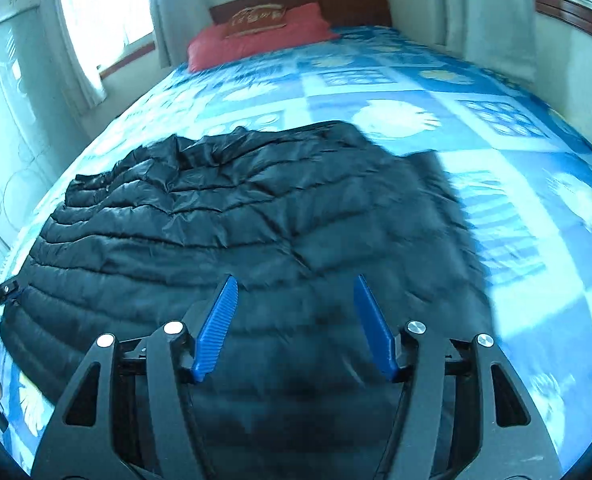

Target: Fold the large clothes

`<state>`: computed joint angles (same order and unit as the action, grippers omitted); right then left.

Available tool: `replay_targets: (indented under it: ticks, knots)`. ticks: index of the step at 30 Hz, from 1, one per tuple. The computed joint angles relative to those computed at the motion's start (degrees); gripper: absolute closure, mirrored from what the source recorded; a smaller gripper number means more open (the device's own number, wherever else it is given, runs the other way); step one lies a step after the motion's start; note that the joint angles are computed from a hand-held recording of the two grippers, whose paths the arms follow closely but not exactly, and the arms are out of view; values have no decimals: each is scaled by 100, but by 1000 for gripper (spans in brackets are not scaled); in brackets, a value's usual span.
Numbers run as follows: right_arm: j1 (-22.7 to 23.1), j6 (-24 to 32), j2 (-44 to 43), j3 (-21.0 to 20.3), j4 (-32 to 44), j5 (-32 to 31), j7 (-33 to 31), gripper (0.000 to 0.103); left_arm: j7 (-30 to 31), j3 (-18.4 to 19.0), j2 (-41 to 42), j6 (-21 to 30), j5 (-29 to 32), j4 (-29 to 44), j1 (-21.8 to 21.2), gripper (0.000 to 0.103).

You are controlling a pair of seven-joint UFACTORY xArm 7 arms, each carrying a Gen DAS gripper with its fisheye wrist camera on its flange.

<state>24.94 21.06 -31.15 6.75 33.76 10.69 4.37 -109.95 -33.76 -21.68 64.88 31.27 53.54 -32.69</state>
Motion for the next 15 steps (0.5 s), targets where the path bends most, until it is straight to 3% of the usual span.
replay_targets:
  ticks: [2,6,7,11,15]
  knots:
    - [-92,185,-495,-97,-304,7,42,40,-323,-136,-291,161,-147,-172,-94,44]
    - [-343,462,-1184,-205,-753,-36,209,35,-916,-570,-517,1002,-518,-134,-144,44]
    - [-376,522,-1326,-291,-864,-4,220,34,-1059,-604,-601,1030,-598,-212,-184,40]
    - [-281,719,-1446,-640,-1107,322,188,33,-1572,-521,-1021,406,-1006,-811,-346,36]
    - [-161,567,-1355,-723,-1219,602,124,31,-1957,-546,-1250,-359,-1031,-1240,-210,26]
